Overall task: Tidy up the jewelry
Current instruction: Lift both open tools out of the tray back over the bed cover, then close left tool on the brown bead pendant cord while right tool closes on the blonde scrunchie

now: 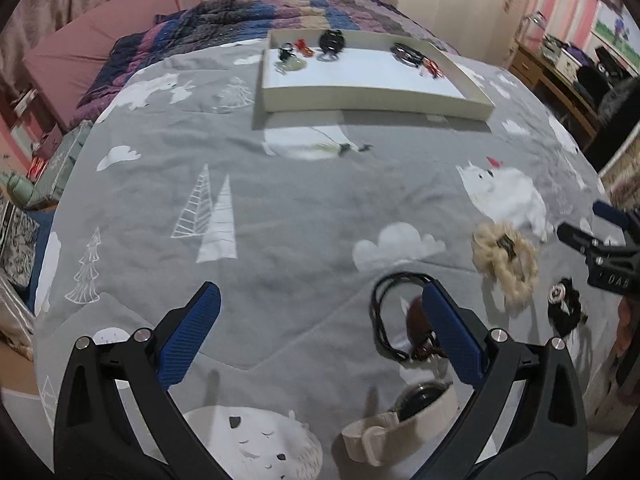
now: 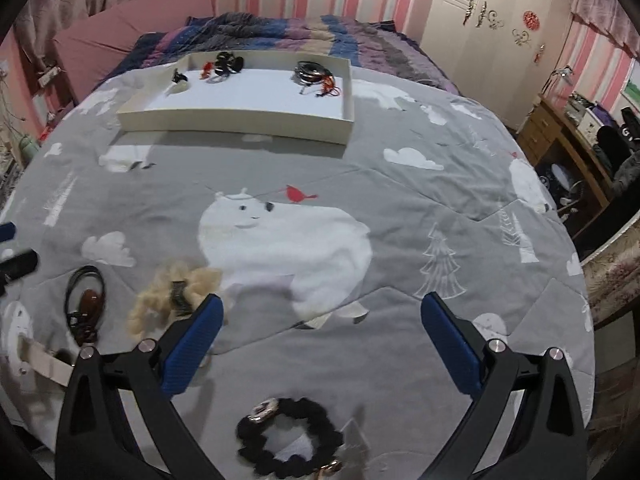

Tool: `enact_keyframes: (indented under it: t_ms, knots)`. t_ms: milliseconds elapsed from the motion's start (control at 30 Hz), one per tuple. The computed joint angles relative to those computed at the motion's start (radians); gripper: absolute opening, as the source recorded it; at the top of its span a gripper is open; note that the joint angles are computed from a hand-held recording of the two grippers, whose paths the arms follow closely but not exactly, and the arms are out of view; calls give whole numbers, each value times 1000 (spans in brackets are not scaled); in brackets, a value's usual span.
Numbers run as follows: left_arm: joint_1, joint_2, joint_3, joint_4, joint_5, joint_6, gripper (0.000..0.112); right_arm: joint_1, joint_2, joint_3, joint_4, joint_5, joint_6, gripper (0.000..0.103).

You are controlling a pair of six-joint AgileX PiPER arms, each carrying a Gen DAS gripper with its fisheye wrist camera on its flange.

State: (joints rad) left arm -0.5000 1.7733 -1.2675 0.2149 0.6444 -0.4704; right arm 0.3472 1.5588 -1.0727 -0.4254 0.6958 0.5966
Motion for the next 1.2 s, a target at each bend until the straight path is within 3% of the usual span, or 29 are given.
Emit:
enact_keyframes:
  t_ms: [100, 233, 300, 367, 767, 1200]
  knots:
    - [-9, 11, -11, -16, 6, 28, 93, 1, -10, -7, 32, 2, -31, 97]
    - [4, 31, -25, -123, 21, 132, 82, -25, 8, -21, 177, 3, -156, 71]
    - [1, 29, -18, -135, 14, 145, 80, -37, 23, -27, 250, 5, -222, 69]
    - [-6, 35, -24, -151, 18, 164, 74, -28, 40, -37, 253, 11, -230, 60]
    - [-24, 19, -3, -280, 21, 311, 70, -26, 62, -50, 321, 26, -284, 59]
    - [-74, 55, -11, -305, 25, 391, 73, -16, 97, -53, 355, 25, -305, 59]
